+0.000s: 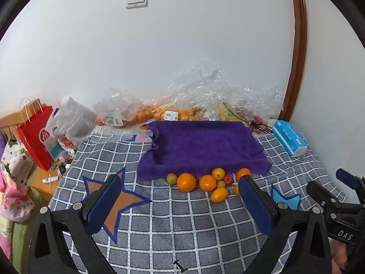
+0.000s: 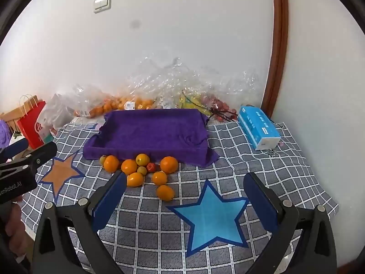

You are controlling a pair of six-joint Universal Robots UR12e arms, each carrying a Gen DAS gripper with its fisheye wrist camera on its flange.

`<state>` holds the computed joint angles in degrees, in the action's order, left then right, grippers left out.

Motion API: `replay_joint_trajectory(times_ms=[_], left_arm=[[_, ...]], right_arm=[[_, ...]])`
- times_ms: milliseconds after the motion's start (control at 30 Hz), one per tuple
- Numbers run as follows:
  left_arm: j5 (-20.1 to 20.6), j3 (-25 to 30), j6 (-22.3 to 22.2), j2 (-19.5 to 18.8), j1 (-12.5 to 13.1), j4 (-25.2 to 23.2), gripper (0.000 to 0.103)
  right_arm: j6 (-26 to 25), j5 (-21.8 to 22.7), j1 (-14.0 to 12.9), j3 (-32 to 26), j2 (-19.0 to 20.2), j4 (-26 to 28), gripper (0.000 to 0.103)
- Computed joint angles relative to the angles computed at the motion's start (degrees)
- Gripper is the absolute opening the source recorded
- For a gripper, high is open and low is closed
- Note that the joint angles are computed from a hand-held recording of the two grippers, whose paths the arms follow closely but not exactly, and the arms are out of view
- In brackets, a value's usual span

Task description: Organize fruits

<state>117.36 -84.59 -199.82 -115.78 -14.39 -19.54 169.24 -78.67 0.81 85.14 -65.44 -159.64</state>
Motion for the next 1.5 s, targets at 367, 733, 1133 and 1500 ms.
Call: replay_joint_trajectory(times_ms=[367, 733, 1133, 1500], left_arm=[[-2.95, -0.74, -2.82, 1.35, 0.60, -0.60, 0.103], [-2.75, -1.61, -2.60, 1.56, 0.35, 0.85, 0.103], [-2.84, -1.49, -2.46, 1.70, 0.52, 0.27, 0.103], [-2.72, -2.15, -2.55, 1.83, 0.59, 0.75, 0.103]], right_arm=[[0.01, -0.31, -0.04, 0.55, -1.39, 1.57, 0.101], [-0.30, 0.17, -0.21, 0.61, -1.67, 1.74, 0.101], [0.26, 0.92, -0.45, 1.25, -2.01, 0.96, 0.101], [0.62, 1.04, -0.43, 1.55, -2.09, 0.93, 0.101]])
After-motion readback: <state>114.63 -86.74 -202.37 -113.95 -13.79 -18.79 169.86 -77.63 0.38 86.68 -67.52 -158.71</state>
